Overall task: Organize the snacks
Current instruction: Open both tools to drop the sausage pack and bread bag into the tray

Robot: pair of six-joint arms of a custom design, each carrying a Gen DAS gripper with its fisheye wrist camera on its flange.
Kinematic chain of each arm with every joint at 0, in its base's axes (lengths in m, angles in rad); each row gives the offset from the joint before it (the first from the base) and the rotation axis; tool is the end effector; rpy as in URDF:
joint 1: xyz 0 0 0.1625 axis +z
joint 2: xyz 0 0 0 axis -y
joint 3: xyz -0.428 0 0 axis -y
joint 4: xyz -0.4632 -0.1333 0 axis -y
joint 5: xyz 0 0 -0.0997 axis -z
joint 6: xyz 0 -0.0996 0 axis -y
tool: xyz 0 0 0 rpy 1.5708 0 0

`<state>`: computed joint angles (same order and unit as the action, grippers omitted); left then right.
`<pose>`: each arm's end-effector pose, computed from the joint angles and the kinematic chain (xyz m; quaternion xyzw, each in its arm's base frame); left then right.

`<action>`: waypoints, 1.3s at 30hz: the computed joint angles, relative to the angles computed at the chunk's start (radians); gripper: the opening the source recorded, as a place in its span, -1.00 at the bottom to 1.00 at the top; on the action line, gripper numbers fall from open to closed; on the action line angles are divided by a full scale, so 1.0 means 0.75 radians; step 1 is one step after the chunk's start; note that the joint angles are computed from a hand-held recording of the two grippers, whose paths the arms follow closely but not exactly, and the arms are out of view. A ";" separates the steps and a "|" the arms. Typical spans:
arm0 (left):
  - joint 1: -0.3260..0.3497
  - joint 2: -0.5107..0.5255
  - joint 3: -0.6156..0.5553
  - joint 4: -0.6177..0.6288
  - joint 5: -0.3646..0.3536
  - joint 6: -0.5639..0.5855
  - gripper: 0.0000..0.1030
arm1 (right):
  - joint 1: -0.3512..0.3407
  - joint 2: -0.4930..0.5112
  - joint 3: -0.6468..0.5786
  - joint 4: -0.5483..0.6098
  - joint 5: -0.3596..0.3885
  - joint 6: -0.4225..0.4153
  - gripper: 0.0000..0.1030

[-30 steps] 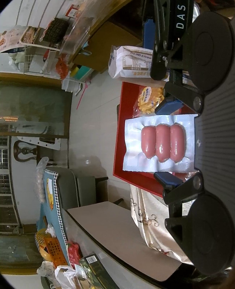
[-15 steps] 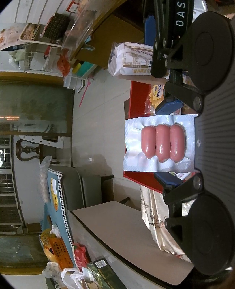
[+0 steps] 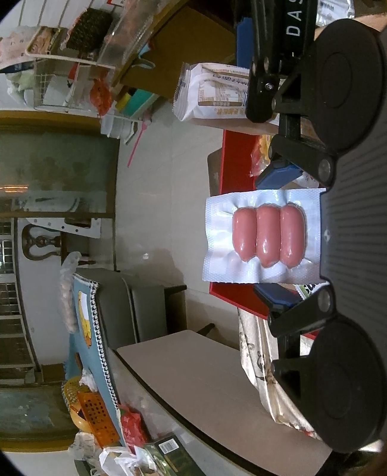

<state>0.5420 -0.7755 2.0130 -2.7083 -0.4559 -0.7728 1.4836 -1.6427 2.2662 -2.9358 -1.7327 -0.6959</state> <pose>-0.3580 -0.4755 -0.0292 0.1344 0.8372 -0.3878 0.3613 0.0745 -0.4936 0.3138 0.2504 -0.8951 0.3050 0.2075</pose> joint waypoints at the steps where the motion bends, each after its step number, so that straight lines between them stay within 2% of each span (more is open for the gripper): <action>1: 0.006 0.004 -0.003 -0.004 0.000 0.008 0.18 | -0.001 0.009 -0.006 0.000 -0.002 -0.001 0.46; 16: 0.088 0.076 -0.070 0.040 -0.011 0.030 0.17 | -0.022 0.138 -0.067 0.008 -0.044 0.038 0.45; 21: 0.113 0.102 -0.092 0.055 -0.016 0.029 0.17 | -0.032 0.174 -0.086 0.023 -0.038 0.051 0.29; 26: 0.142 0.124 -0.114 0.069 -0.046 0.027 0.18 | -0.042 0.215 -0.096 0.000 -0.056 0.048 0.29; 29: 0.157 0.130 -0.126 0.099 -0.056 0.011 0.20 | -0.040 0.223 -0.103 -0.004 -0.054 0.057 0.35; 32: 0.163 0.133 -0.135 0.141 -0.062 0.012 0.32 | -0.049 0.219 -0.104 0.018 -0.032 0.061 0.56; 39: 0.152 0.099 -0.116 0.197 -0.029 -0.040 0.38 | -0.038 0.212 -0.099 -0.004 -0.053 0.070 0.69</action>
<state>0.6556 -0.7013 1.9259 -2.5606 -0.4776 -0.8029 1.4551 -1.4841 2.1918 -2.9386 -1.7727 -0.6437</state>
